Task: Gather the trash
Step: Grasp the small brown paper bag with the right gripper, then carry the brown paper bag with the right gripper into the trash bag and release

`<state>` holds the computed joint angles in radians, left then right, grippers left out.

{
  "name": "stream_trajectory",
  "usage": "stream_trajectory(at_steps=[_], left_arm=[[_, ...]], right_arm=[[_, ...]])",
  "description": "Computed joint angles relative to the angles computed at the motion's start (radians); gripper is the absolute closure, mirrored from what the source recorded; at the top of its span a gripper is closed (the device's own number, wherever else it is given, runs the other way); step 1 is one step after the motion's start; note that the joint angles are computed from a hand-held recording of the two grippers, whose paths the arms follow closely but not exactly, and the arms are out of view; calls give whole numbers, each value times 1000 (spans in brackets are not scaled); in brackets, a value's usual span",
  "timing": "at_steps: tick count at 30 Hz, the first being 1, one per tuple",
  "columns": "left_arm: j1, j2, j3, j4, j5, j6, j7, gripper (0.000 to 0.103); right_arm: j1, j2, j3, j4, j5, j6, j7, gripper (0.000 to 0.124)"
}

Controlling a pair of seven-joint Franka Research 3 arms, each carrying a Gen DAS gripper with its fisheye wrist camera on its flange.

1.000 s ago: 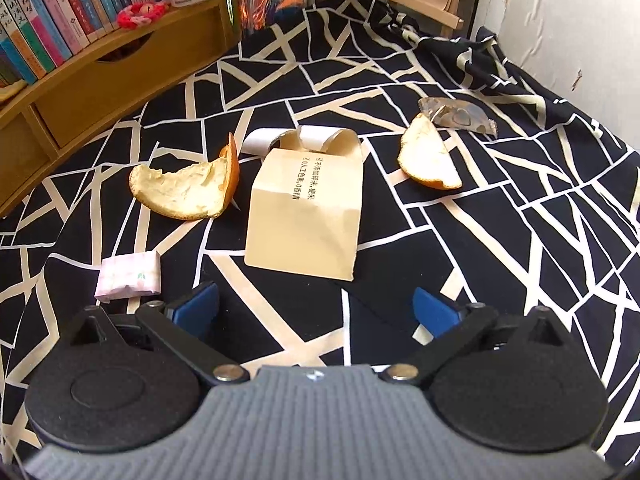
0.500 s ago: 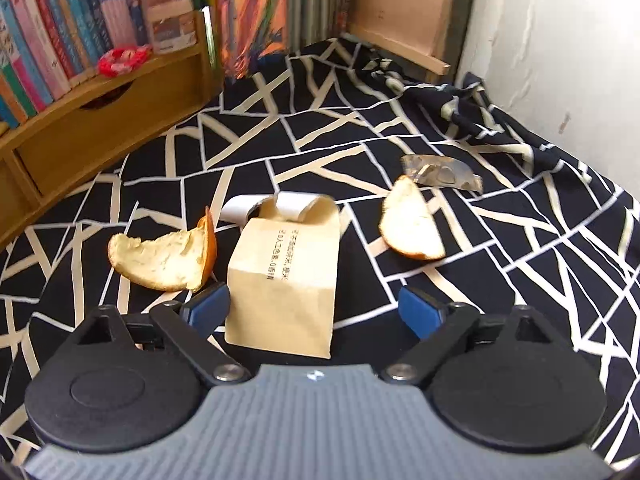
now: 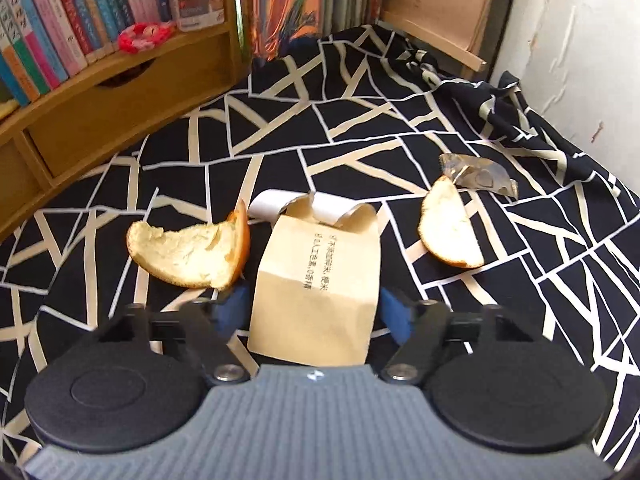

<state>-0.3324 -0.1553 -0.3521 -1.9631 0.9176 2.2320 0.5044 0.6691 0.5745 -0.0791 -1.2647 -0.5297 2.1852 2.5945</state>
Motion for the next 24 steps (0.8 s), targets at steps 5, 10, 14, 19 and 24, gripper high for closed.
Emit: stream_trajectory(at_steps=[5,10,14,19,24], left_arm=[[0,-3,0,-4,-1,3,0,7],[0,-4,-1,-5,-1,3,0,7],[0,-8,-1,-9,-4,7,-1,7],[0,-10,-2,-11,-8,10,-2,7],[-1,-13,-4,-14,-10,14,1,7]], right_arm=[[17,-17,-14,3,-21,-3,96,68],[18,-54,-11,2,-45,39,168,69],[22,-84,-4,20,-80,100,184,69],[20,-138,24,11,-97,255,153,69],[13,-161,61,21,-45,430,29,68]])
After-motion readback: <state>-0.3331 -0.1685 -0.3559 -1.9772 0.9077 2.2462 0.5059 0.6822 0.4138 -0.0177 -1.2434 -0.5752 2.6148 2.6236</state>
